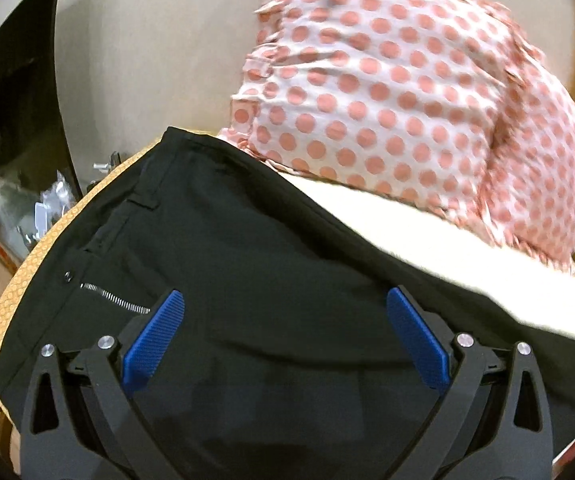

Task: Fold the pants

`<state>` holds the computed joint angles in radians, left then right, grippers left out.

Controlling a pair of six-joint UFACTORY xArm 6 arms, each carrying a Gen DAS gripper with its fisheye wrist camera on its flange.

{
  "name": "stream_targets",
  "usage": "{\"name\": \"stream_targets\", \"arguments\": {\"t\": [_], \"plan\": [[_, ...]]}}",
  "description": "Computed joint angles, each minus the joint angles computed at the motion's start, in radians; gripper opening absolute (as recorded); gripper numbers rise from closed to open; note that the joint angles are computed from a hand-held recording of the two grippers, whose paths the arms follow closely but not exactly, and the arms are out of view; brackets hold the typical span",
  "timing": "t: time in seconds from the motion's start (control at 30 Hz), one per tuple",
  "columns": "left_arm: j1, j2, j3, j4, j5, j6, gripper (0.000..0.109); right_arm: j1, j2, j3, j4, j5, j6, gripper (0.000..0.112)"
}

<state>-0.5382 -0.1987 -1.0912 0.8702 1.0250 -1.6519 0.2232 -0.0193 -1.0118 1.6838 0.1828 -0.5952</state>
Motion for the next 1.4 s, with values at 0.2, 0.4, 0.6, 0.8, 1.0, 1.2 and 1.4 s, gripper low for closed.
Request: {"name": "stream_targets", "arguments": {"t": [0.2,0.4,0.6,0.8,1.0,1.2,1.4], "plan": [[0.157,0.139,-0.152,-0.134,-0.112,0.163,0.095,-0.003,0.007,-0.009,-0.038,0.009,0.009,0.002],[0.299,0.380,-0.386,-0.356,-0.065,0.327,0.073,0.001,0.001,-0.002,-0.067,0.004,0.011,0.002],[0.394,0.365,-0.286,-0.480,-0.197,0.258,0.021,-0.001,0.008,-0.009,-0.133,0.006,0.045,0.002],[0.330,0.135,-0.085,-0.330,-0.226,0.139,0.013,-0.008,0.038,-0.060,-0.162,0.006,0.036,0.002],[0.014,-0.259,0.147,-0.064,0.038,-0.134,0.013,-0.010,0.034,-0.120,-0.066,-0.019,-0.125,0.002],[-0.386,-0.426,0.369,-0.029,0.343,-0.561,0.014,-0.014,0.041,-0.081,-0.181,-0.046,-0.011,0.002],[-0.493,-0.456,0.508,-0.016,0.319,-0.844,0.015,-0.019,0.048,-0.061,-0.265,-0.041,0.083,0.002]]}}
